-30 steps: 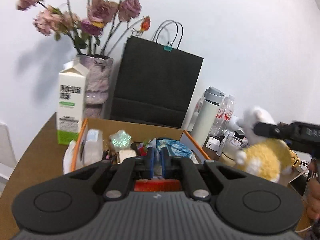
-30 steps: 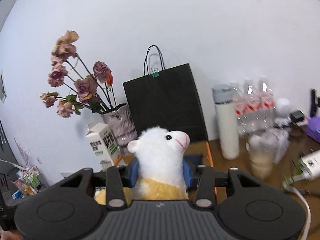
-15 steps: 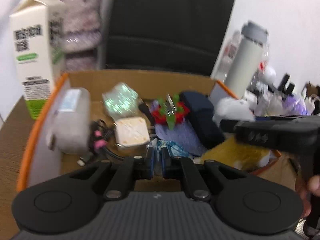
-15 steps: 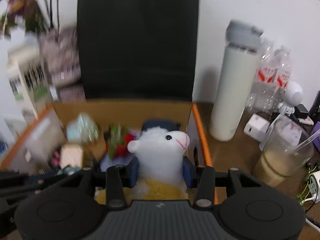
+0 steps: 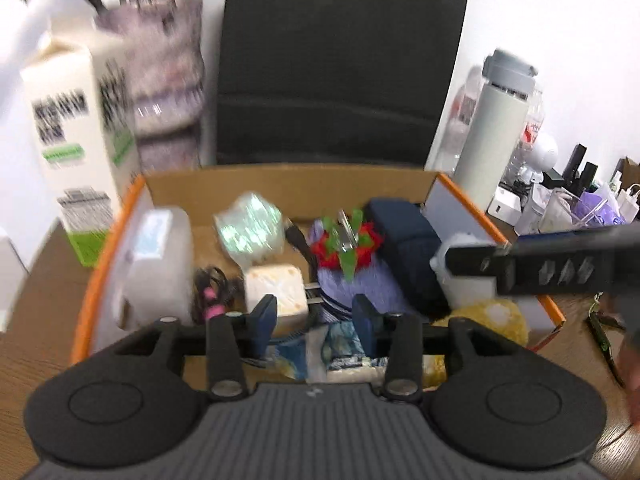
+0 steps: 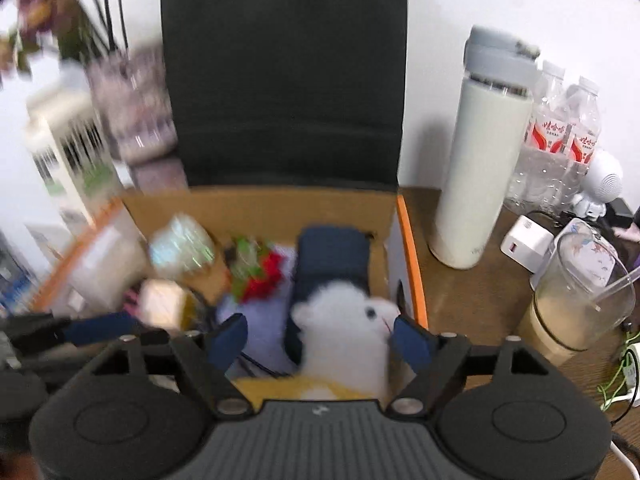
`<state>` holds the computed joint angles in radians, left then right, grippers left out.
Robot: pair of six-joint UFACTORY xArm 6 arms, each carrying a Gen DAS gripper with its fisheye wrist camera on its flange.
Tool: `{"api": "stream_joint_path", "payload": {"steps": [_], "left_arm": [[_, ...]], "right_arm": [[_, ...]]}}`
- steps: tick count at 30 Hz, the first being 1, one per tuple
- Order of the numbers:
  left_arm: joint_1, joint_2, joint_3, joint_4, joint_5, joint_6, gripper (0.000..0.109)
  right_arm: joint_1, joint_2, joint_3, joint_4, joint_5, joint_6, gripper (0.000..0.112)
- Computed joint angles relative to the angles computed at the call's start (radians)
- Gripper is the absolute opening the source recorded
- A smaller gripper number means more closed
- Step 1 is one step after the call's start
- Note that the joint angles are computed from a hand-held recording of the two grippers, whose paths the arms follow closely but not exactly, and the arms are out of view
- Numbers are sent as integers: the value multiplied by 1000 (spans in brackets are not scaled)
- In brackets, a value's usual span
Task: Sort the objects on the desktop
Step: 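Lower the packet and sheep into the red box and open both tools, then withdraw both tools and reach toward the white caps and yellow block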
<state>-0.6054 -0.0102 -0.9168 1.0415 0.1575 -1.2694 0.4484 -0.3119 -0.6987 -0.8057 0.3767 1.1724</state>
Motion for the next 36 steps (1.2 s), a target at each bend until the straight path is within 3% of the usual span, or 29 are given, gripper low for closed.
{"api": "stream_joint_path", "payload": {"steps": [2,5,7,9,16,21,26,30,36], "left_arm": [[-14,-38,18,-14,38,10,49],[-53,-112,54,25,146,-62,81],[-93,-162,82,109,218,-127,85],[-130,-201,110,113,276,-134,96],[-268,-382,260,121,428,-235,102],[-409,-546,402,201,518,-404,103],[-615,-662,513,234,704,-529,103],[-775,-699,569,191,831,-560,103],[-1039,-771,662,138,1033,-798,103]], "right_arm": [[2,-42,10,88,-10,-56,82],[25,-98,34,127,3,-62,82],[51,-137,64,125,11,-45,82],[81,-179,104,114,18,-9,82],[205,-331,238,68,68,148,82],[441,-472,294,-133,318,397,83],[817,-572,356,-286,688,676,85],[1097,-553,381,-273,938,849,86],[1376,-423,366,-207,1131,1034,86]]}}
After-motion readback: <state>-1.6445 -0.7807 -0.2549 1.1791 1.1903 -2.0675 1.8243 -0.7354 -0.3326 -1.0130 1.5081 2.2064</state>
